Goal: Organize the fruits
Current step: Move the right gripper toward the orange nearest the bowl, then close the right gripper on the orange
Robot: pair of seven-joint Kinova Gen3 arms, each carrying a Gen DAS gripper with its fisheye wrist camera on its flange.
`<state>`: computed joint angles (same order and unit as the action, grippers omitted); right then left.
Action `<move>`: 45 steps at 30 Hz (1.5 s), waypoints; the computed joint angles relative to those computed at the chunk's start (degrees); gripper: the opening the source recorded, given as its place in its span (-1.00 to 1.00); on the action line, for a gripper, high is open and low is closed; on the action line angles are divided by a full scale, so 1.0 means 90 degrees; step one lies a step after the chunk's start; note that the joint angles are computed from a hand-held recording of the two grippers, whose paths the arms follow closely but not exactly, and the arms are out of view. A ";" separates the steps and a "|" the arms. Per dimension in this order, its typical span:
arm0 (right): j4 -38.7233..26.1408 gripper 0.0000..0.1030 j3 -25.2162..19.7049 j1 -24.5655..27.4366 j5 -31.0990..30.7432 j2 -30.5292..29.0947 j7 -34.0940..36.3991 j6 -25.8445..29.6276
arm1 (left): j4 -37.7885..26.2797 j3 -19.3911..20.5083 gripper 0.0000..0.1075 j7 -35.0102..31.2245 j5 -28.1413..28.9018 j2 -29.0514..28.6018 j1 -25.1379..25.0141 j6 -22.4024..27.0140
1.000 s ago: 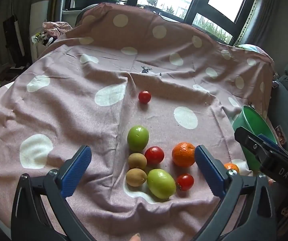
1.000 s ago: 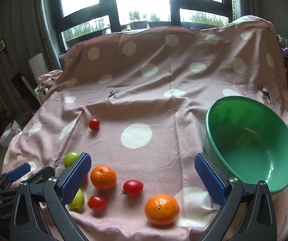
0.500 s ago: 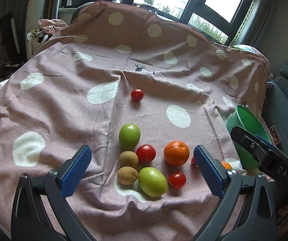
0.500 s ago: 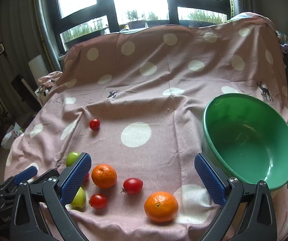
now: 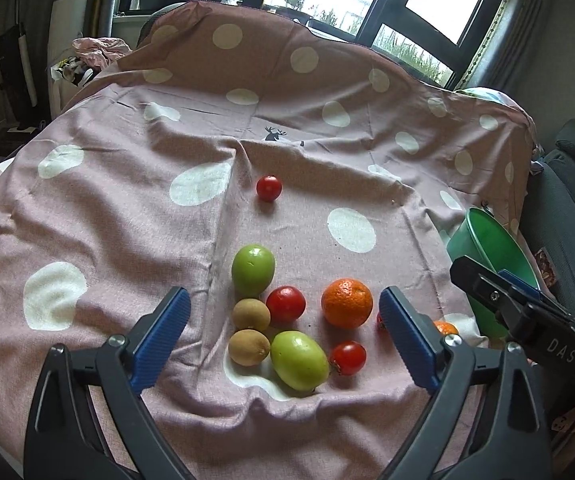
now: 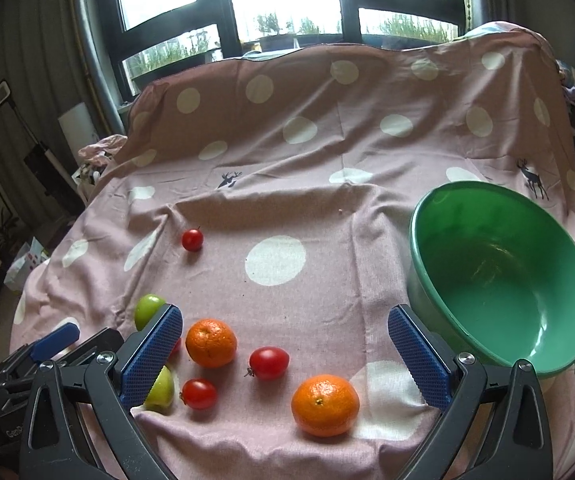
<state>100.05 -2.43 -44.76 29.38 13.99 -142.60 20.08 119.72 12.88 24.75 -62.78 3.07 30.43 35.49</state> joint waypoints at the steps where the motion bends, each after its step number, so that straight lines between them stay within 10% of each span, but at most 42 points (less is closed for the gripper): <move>1: -0.0002 1.00 0.0014 -0.0020 0.0021 0.0006 -0.0024 0.0010 | 0.0000 -0.0006 0.74 -0.0028 0.0028 -0.0003 -0.0014 -0.0038; 15: -0.0011 1.00 -0.0048 0.0051 0.0026 -0.0009 -0.0074 0.0107 | -0.0056 -0.0019 0.21 -0.0309 0.0250 0.0021 0.0000 -0.0073; 31: -0.0019 1.00 -0.0241 0.0259 -0.0338 -0.0071 0.0267 0.0175 | -0.0327 -0.0136 0.42 -0.0721 0.0754 0.0229 0.0152 0.0043; 45: -0.0416 1.00 -0.0929 0.1346 -0.2503 0.0086 0.2084 0.0745 | -0.0408 -0.0196 0.21 -0.1413 0.1046 0.0222 0.0169 -0.0456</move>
